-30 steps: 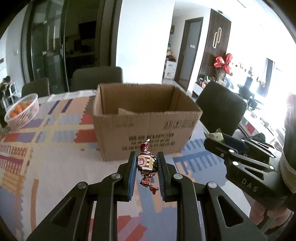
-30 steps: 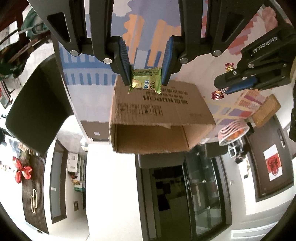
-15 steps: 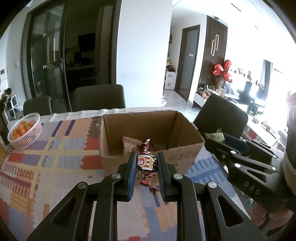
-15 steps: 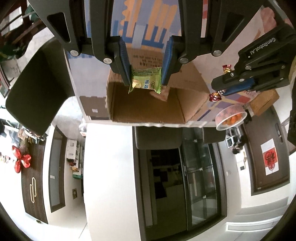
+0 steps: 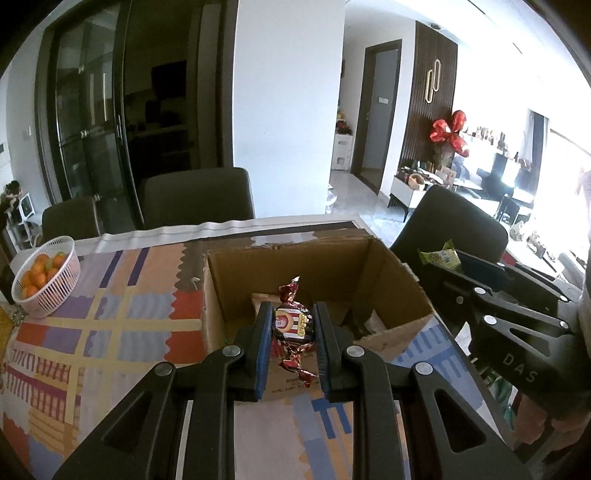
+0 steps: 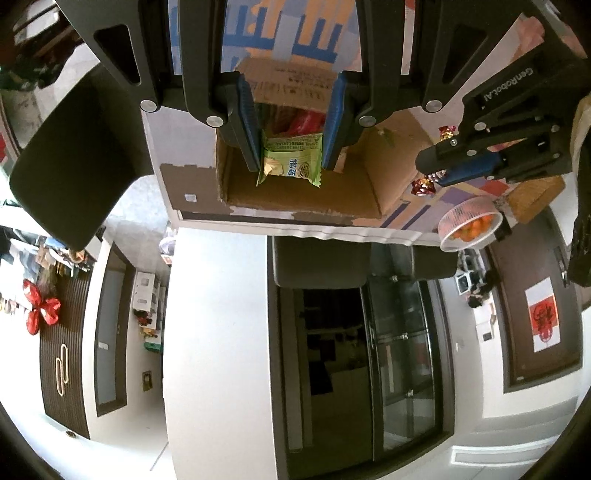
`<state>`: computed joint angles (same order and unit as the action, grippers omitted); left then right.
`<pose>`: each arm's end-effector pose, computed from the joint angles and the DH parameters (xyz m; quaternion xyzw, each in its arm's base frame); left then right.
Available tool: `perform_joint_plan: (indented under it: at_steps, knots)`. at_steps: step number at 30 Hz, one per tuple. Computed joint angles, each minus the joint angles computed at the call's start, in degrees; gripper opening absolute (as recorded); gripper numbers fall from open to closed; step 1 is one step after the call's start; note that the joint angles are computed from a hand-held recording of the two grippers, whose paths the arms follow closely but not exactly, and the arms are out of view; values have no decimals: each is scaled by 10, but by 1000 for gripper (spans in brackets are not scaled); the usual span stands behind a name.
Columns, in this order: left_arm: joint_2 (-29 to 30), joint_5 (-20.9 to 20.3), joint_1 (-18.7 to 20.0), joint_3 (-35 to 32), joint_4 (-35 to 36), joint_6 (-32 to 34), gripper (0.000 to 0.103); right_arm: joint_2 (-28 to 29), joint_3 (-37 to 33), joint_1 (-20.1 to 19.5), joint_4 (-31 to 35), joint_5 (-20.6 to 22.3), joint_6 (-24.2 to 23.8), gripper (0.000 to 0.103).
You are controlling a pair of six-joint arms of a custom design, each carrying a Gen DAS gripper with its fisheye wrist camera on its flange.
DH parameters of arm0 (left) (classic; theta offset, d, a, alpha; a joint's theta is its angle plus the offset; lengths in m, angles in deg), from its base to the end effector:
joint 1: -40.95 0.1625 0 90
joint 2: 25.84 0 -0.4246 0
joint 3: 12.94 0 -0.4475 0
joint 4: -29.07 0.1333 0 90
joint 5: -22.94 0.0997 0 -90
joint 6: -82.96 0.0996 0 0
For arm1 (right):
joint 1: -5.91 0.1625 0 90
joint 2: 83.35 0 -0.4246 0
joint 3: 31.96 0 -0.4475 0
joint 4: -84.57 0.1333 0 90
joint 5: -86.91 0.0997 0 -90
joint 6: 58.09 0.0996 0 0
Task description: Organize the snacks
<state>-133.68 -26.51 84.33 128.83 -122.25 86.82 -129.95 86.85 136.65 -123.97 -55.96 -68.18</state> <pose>-0.1289 -0.3943 0.2956 0.3144 0.8593 -0.3295 0.2325 0.3938 -0.3746 0.0755 0.1951 -0.8187 0.4479 0.3016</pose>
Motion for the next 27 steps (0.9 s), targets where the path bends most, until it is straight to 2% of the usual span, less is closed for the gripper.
perform_joint_plan:
  at_steps: [8,14,19,20,21,24,27]
  knots:
    - [60,-11,36,-36,-15,14,22,1,-19,-25,41,8,-1,34]
    - [96,-20,58,-59,-9,15,22,4,-30,-45,77,15,24,34]
    - [115,-8,63,-65,-16,16,23,5,-33,-56,108,15,47,34]
    - [114,-5,61,-64,-18,16,27,5,-33,-57,111,15,51,34]
    - [112,-2,59,-60,-24,19,33,5,-33,-58,115,11,61,37]
    - [99,18,47,-46,-41,25,37,3,-30,-58,120,-6,84,50]
    - [77,29,34,-32,-39,21,42,3,-25,-51,114,-21,86,53]
